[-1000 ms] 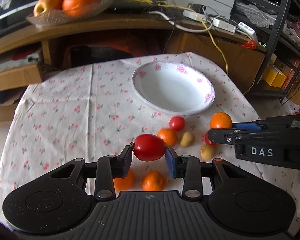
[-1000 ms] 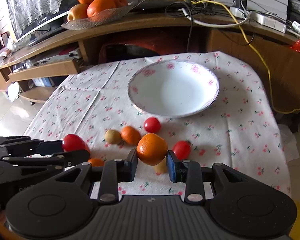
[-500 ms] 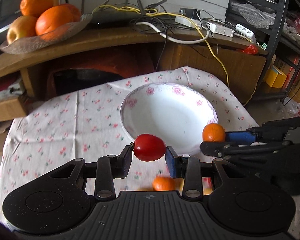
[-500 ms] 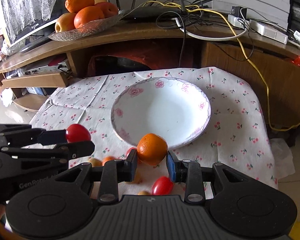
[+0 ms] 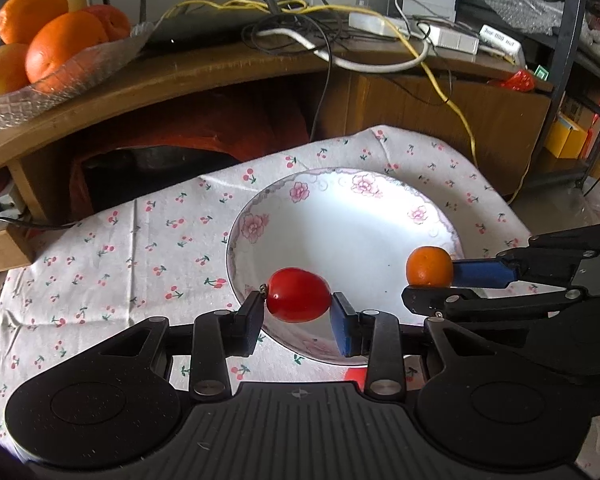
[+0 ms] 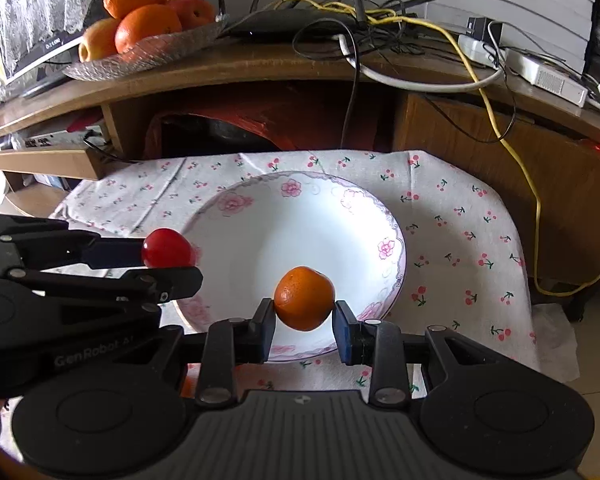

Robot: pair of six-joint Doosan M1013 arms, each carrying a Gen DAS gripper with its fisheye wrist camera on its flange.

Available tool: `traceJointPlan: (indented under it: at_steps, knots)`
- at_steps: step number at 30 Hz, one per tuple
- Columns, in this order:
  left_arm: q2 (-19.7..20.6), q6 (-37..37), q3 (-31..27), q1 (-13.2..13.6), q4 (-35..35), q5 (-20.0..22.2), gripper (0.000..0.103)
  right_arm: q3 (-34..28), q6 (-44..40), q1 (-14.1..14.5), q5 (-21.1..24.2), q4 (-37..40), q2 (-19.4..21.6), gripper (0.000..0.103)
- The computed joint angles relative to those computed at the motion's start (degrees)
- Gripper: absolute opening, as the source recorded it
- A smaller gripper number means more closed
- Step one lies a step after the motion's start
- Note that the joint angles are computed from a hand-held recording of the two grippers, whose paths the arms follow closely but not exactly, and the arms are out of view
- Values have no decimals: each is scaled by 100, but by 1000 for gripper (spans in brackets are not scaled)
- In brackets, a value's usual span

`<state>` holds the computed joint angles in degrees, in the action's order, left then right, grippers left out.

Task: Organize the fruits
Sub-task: 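Open the left tool to drop the tomato while the right tool drops the orange into the bowl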

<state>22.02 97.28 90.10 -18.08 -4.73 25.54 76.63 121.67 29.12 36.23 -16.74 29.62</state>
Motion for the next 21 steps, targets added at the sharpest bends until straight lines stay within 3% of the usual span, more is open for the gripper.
traceJointPlan:
  at_steps: [10, 21]
  knots:
    - [119, -269, -109, -29, 368, 56, 44, -77, -368, -63, -1, 250, 141, 31]
    - [127, -453, -118, -37, 547, 47, 53, -98, -339, -69, -37, 206, 179, 32]
